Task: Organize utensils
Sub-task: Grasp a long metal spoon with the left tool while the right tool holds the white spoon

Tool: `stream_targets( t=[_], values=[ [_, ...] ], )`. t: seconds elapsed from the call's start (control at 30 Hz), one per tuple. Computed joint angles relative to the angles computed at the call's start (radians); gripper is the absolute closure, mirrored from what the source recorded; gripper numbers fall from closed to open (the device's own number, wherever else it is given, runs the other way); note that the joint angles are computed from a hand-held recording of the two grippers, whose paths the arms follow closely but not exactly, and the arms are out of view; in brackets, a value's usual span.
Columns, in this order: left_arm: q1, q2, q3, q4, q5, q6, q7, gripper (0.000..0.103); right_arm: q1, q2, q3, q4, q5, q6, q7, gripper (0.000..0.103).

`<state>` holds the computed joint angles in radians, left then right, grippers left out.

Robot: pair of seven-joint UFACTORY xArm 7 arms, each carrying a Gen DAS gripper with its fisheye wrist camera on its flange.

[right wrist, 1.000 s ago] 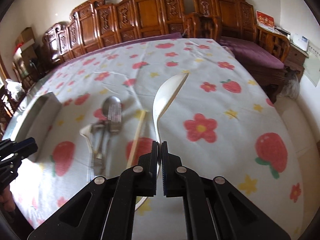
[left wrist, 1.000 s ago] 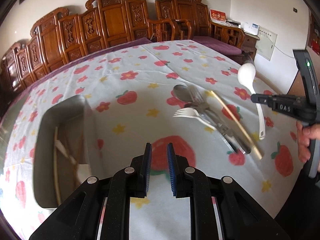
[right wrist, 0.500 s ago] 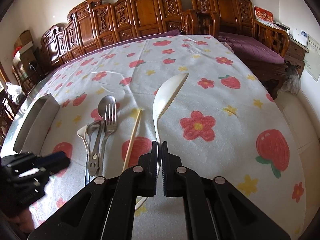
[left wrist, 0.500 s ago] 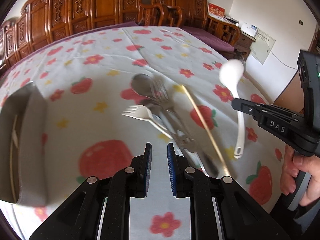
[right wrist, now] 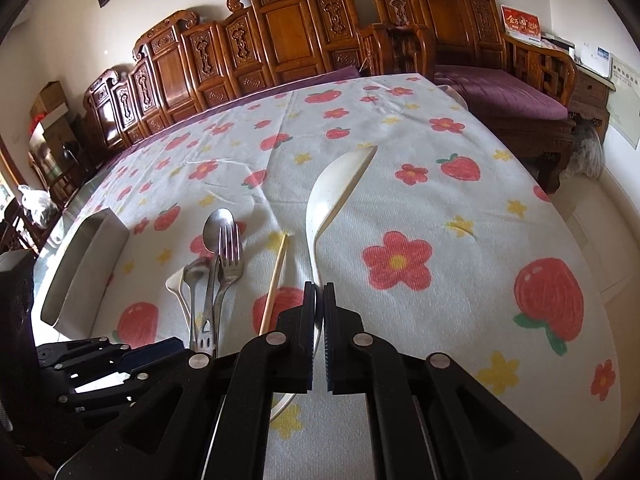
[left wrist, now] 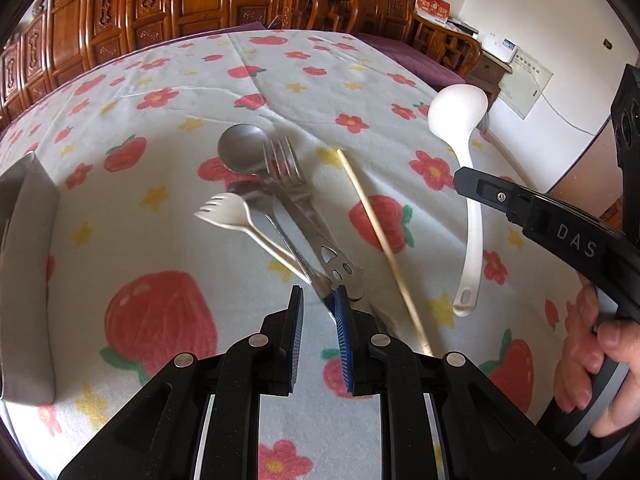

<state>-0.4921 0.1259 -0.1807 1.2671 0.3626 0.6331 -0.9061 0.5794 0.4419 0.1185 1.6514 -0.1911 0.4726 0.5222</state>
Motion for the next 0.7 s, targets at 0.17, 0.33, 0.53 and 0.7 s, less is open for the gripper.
stream_targets(
  t=[0.17, 0.33, 0.53, 0.7],
  values=[
    [-0.002, 0.017, 0.002, 0.019, -0.02, 0.0, -0.008, 0.084, -0.001, -0.004, -0.001, -0.004, 0.001, -0.007, -0.001, 0.098],
    [-0.006, 0.014, 0.005, 0.022, -0.014, 0.021, -0.016, 0.084, -0.006, -0.006, 0.001, -0.009, 0.01, -0.01, 0.007, 0.098],
    [0.014, -0.002, 0.001, -0.005, -0.078, 0.007, 0.024, 0.099, -0.009, -0.003, 0.008, -0.007, 0.016, -0.007, -0.01, 0.098],
    [0.025, -0.017, 0.003, -0.029, -0.078, -0.002, 0.023, 0.1, -0.007, 0.005, 0.015, 0.006, 0.025, 0.005, -0.027, 0.098]
  ],
)
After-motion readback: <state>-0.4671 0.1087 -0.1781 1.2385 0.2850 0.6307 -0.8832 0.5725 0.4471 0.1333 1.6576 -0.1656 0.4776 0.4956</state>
